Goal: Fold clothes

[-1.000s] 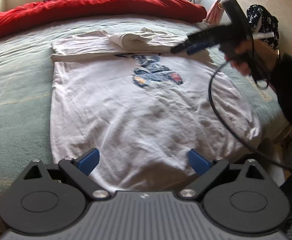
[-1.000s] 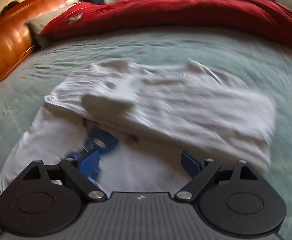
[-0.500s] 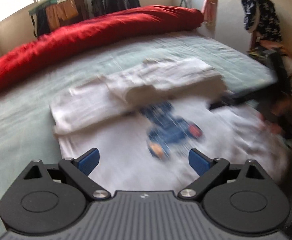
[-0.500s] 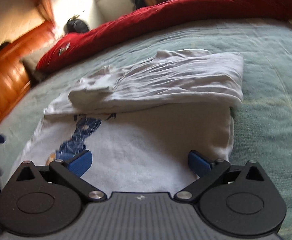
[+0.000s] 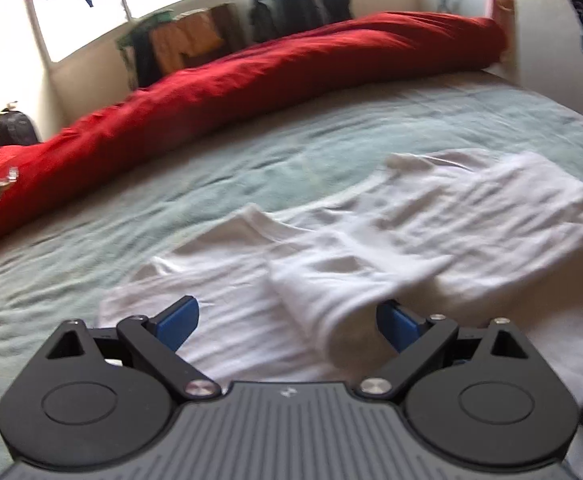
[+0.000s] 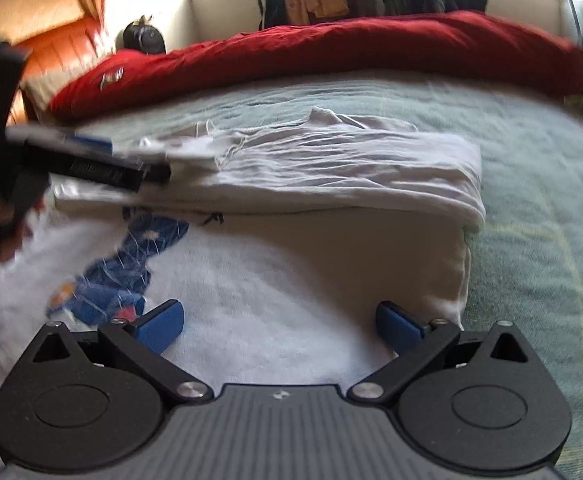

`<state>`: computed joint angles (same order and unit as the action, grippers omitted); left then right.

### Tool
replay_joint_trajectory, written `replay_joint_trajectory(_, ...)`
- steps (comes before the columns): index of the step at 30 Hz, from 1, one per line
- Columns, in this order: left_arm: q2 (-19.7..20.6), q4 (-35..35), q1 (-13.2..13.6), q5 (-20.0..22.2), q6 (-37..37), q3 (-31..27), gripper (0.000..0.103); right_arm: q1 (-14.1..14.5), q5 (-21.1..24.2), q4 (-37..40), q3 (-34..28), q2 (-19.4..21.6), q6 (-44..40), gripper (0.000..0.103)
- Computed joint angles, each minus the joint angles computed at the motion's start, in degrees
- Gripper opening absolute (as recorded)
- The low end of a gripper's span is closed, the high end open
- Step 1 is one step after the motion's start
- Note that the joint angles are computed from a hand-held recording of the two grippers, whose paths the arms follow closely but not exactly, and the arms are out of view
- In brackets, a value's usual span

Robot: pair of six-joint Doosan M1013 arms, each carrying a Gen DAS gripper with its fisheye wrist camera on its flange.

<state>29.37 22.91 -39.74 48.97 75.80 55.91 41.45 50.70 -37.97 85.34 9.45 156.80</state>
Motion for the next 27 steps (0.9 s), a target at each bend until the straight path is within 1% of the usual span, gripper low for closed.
replay_joint_trajectory(2, -0.42, 0.89, 0.61, -0.50, -3.24, 0.68, 0.095, 0.69, 1.73, -1.73, -0.55, 0.62, -0.52, 0.103)
replay_joint_trajectory(4, -1.02, 0.95, 1.55, -0.82, -5.03, 1.44, 0.096, 0.79, 1.41, -2.51, -0.19, 0.47, 0.63, 0.103)
replay_joint_trajectory(6, -1.44, -1.25, 2.63, -0.86, -6.07, 1.78, 0.096, 0.80, 1.06, -2.97, 0.10, 0.33, 1.60, 0.103)
replay_joint_trajectory(8, -1.86, -1.36, 3.27, -0.78, -7.76, 2.27, 0.096, 0.89, 0.99, -3.51, 0.27, 0.29, 2.11, 0.103)
replay_joint_trajectory(10, -2.58, -3.50, 4.06, -2.24, -8.93, 3.37, 0.096, 0.99, 1.03, -3.97, 0.36, 0.29, 2.24, 0.103)
replay_joint_trajectory(13, -2.42, -16.60, 6.58, -2.24, -6.92, 3.04, 0.096, 1.02, 0.75, -4.36, 0.58, 0.22, 2.68, 0.103)
replay_joint_trajectory(14, -2.35, -18.81, 7.06, -2.18, -7.45, 3.07, 0.096, 1.06, 0.82, -4.43, 0.57, 0.24, 2.69, 0.103)
replay_joint_trajectory(15, -2.27, -19.04, 7.16, -2.02, -8.48, 3.06, 0.096, 1.09, 0.95, -4.43, 0.52, 0.26, 2.64, 0.103)
replay_joint_trajectory(20, -3.07, -16.01, 6.32, -6.54, -7.61, 4.96, 0.096, 1.27, 1.58, -5.26, -0.19, 0.31, 1.51, 0.103)
replay_joint_trajectory(23, -2.92, -17.09, 6.21, -7.23, -6.48, 4.75, 0.096, 1.14, 1.04, -7.30, -0.74, 0.54, -0.56, 0.103)
replay_joint_trajectory(25, -2.80, -17.94, 6.17, -7.65, -5.70, 4.57, 0.096, 0.02, -1.80, -5.60, -0.98, 0.42, -2.86, 0.103)
replay_joint_trajectory(27, -2.55, -18.04, 6.12, -7.09, -5.60, 4.16, 0.096, -1.14, -3.35, -4.60, -1.11, 0.63, -3.24, 0.103)
